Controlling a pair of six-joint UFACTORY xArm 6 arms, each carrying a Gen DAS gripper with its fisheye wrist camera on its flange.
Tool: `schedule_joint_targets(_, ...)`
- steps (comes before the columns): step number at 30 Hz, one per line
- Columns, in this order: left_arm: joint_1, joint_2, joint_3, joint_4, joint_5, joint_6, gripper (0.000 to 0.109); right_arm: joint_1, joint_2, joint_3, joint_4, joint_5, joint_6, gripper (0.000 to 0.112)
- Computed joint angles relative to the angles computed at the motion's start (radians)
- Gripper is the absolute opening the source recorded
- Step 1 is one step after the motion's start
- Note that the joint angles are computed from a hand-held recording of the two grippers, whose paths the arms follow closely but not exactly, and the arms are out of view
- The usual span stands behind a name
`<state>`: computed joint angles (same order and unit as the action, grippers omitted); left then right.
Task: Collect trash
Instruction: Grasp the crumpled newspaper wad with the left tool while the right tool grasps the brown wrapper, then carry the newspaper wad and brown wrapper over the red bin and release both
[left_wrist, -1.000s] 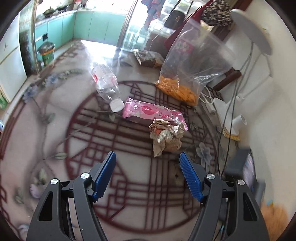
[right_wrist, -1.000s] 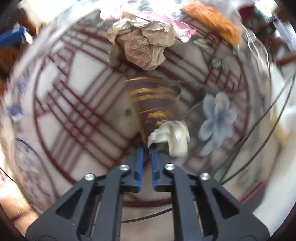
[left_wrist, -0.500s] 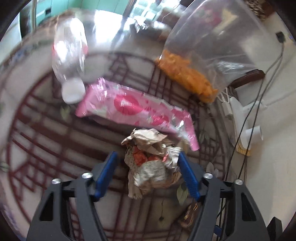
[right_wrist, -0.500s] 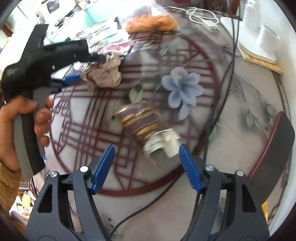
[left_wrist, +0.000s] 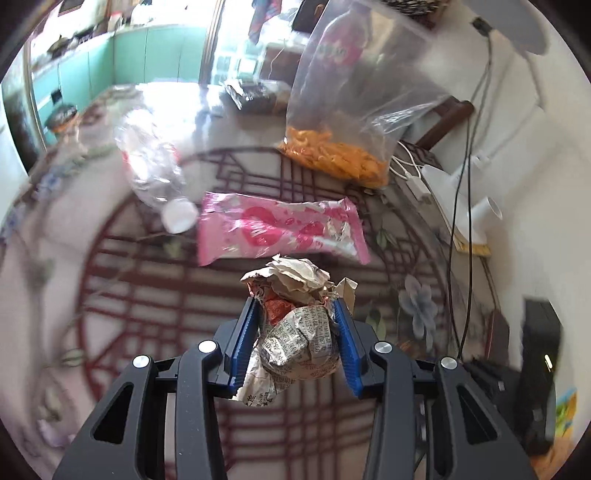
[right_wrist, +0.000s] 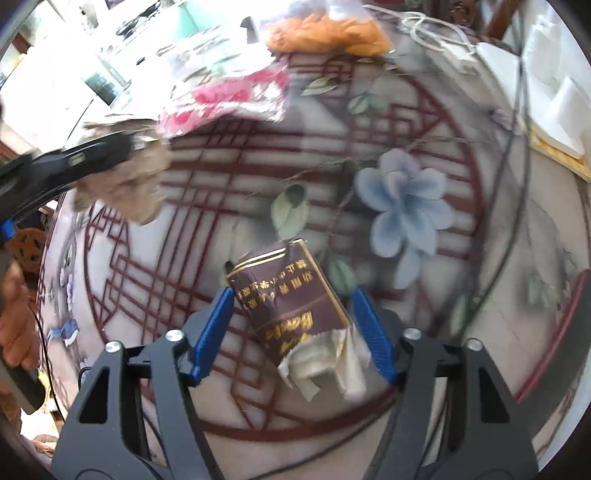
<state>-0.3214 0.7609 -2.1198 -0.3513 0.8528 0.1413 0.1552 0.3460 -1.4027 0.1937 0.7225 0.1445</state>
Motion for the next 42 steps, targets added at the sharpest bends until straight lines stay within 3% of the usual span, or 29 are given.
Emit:
schedule_joint_targets(2,0.012,-0.082,0.120,-0.010,-0.040,0.032,0.039,0.018,0.015,-0.031,-0.087,0.035,0.034,0.034)
schedule_joint_targets(4,0.029,-0.167,0.241,-0.023,-0.072,0.047,0.040,0.024,0.017,-0.037,-0.071,0.049,0.025,0.027)
schedule_joint_targets(10,0.079,-0.385,0.544,-0.047,-0.190,0.062,0.040,0.044,-0.061,0.056,0.009,0.009,0.057,0.027)
schedule_joint_targets(17,0.143,-0.556,0.759,-0.081,-0.267,0.067,0.040,0.118,-0.162,0.107,-0.040,-0.045,0.112,0.027)
schedule_joint_targets(27,0.227,-0.683,0.911,-0.093,-0.301,0.057,0.041,0.234,-0.141,-0.015,-0.107,-0.033,0.115,0.027)
schedule_joint_targets(42,0.343,-0.724,0.929,-0.173,-0.281,0.191,0.041,0.360,-0.009,-0.231,-0.189,0.012,0.194,0.027)
